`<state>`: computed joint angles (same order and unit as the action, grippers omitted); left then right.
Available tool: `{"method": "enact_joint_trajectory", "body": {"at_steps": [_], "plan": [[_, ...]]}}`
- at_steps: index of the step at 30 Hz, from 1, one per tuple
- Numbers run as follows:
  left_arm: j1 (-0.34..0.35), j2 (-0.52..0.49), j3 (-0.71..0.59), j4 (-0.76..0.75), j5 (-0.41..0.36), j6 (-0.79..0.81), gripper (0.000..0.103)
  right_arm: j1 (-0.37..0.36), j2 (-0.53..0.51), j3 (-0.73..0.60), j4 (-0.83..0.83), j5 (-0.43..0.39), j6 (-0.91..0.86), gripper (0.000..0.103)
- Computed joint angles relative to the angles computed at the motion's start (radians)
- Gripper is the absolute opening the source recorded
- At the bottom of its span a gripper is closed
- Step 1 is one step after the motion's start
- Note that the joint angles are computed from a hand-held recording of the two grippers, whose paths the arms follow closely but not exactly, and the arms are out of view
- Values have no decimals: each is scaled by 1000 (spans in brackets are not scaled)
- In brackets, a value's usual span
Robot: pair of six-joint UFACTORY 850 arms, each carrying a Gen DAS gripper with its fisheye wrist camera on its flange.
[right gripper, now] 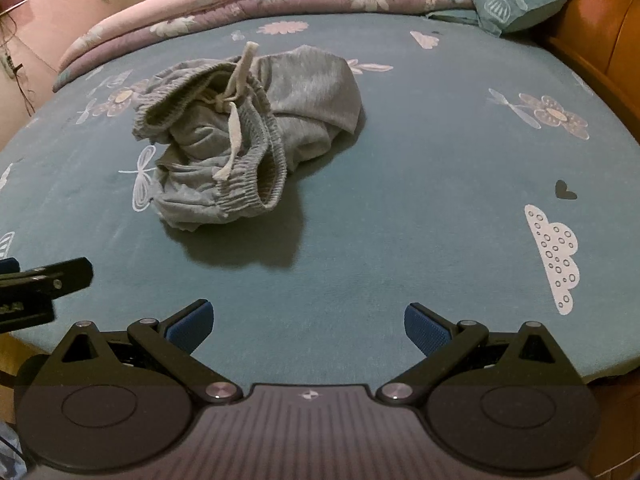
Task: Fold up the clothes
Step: 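Reach both grippers toward the grey garment and grasp its waistband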
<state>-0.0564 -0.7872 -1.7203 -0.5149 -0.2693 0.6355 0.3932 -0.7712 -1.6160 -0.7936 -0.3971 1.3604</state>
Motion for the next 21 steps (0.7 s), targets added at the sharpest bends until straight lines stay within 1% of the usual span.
{"method": "enact_joint_trajectory", "body": {"at_steps": [7,13,17,19,21], "plan": [[0,-40,-66,49,-14,-51,102,-15,-66,-97,143,-31,-150,103],[3,-85,-140,68,-53,-75,102,-27,-128,-187,262,-70,-273,103],[2,-117,-190,80,-79,-89,102,-32,-160,-234,306,-95,-324,103],[3,-138,-222,75,-101,-87,102,-36,-170,-250,320,-101,-341,103],[8,-159,-252,25,-125,-46,102,-41,-176,-258,331,-99,-350,103]]}}
